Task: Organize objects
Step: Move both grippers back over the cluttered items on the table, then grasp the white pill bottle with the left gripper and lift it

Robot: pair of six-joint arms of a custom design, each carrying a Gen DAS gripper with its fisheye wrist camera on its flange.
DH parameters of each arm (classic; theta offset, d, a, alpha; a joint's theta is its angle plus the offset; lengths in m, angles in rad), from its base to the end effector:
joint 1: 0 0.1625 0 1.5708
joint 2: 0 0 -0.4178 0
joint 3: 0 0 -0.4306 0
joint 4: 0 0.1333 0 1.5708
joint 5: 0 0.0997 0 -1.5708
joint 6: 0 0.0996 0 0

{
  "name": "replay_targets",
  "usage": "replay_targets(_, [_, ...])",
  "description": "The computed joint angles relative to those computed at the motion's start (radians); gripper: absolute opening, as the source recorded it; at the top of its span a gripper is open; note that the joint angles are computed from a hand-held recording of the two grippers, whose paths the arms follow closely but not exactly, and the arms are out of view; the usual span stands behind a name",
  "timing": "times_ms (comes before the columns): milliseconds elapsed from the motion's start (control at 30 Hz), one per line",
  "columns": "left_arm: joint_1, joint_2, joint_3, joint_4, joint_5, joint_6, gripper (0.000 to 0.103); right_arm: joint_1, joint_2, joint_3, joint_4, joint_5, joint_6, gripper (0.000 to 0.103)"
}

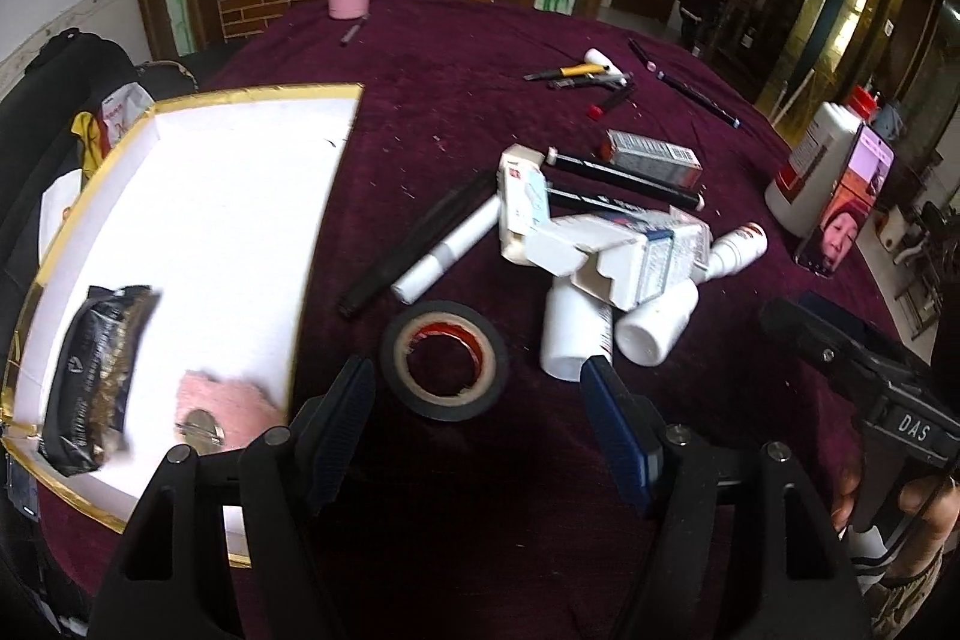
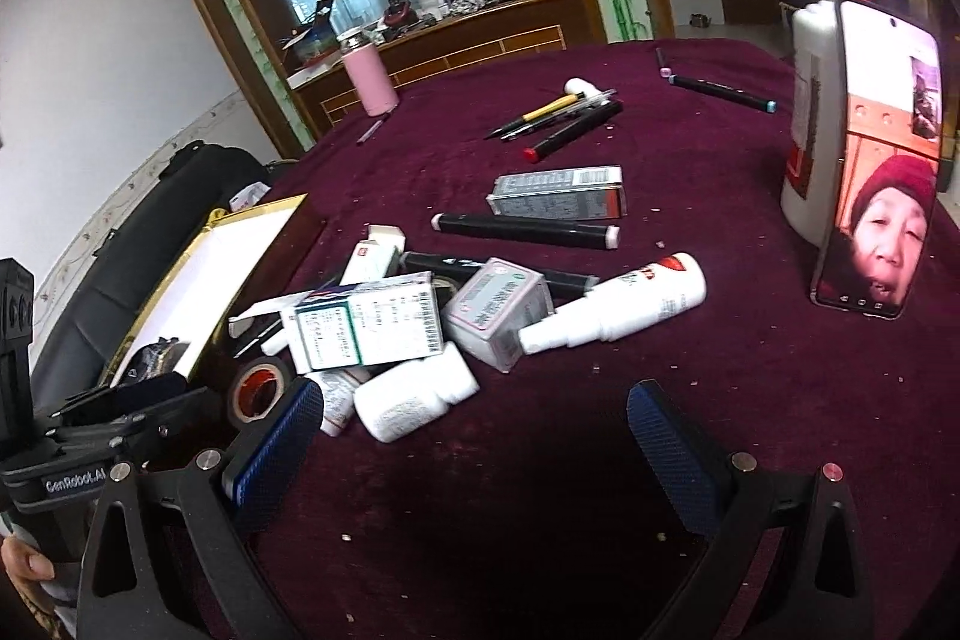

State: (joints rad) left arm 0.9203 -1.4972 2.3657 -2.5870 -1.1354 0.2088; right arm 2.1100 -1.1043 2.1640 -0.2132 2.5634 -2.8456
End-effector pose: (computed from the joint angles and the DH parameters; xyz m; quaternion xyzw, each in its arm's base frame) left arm -0.1153 -0.4410 0.1758 0.3911 0.8919 -0.1175 0.1944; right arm 0.2276 -0.2832 0.0533 -0.0677 -0.8367 0.4654 0.2807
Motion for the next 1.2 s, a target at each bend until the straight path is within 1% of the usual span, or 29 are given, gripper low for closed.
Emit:
replay_targets(133, [-0.008, 0.008, 0.01, 0.02, -0.01, -0.007, 0.07, -0.006, -0.021, 0.024, -0.016, 0.002, 0.011, 0.103])
replay_targets(300, [-0.035, 0.038, 0.023, 0.012, 0.011, 0.002, 0.07, -0.012, -0.032, 0.036, -0.016, 0.004, 0.025, 0.103])
replay_targets(433, [-0.057, 0.094, 0.02, -0.053, 0.019, 0.037, 0.07, -0.008, -0.034, 0.039, -0.015, 0.007, 0.031, 0.103])
replay_targets(533, [-0.069, 0.154, 0.011, -0.117, 0.039, 0.074, 0.07, -0.001, -0.035, 0.04, -0.012, 0.01, 0.034, 0.103])
replay_targets(600, [-0.071, 0.196, 0.001, -0.138, 0.061, 0.087, 0.068, 0.004, -0.034, 0.038, -0.008, 0.015, 0.036, 0.103])
replay_targets(633, [-0.07, 0.212, -0.005, -0.141, 0.064, 0.088, 0.061, 0.005, -0.033, 0.038, -0.006, 0.016, 0.038, 0.103])
replay_targets(667, [-0.066, 0.227, -0.013, -0.134, 0.066, 0.086, 0.051, 0.006, -0.033, 0.037, -0.004, 0.017, 0.039, 0.103])
replay_targets(733, [-0.054, 0.252, -0.036, -0.098, 0.056, 0.076, 0.041, 0.005, -0.032, 0.035, 0.001, 0.018, 0.043, 0.103])
replay_targets(767, [-0.048, 0.265, -0.046, -0.085, 0.047, 0.069, 0.037, 0.004, -0.032, 0.035, 0.004, 0.018, 0.046, 0.103])
replay_targets(833, [-0.04, 0.276, -0.053, -0.084, 0.038, 0.062, 0.034, 0.0, -0.03, 0.032, 0.01, 0.014, 0.048, 0.103])
replay_targets(900, [-0.033, 0.271, -0.053, -0.089, 0.02, 0.052, 0.034, 0.001, -0.025, 0.025, 0.019, 0.017, 0.05, 0.103])
replay_targets(967, [-0.022, 0.248, -0.049, -0.073, -0.01, 0.045, 0.034, 0.001, -0.024, 0.022, 0.023, 0.016, 0.046, 0.103])
replay_targets(1033, [-0.016, 0.217, -0.035, -0.057, -0.023, 0.045, 0.034, -0.001, -0.023, 0.017, 0.026, 0.011, 0.036, 0.103])
replay_targets(1200, [0.017, 0.1, 0.009, 0.03, -0.05, 0.055, 0.034, -0.014, -0.003, -0.002, 0.027, -0.018, -0.003, 0.103])
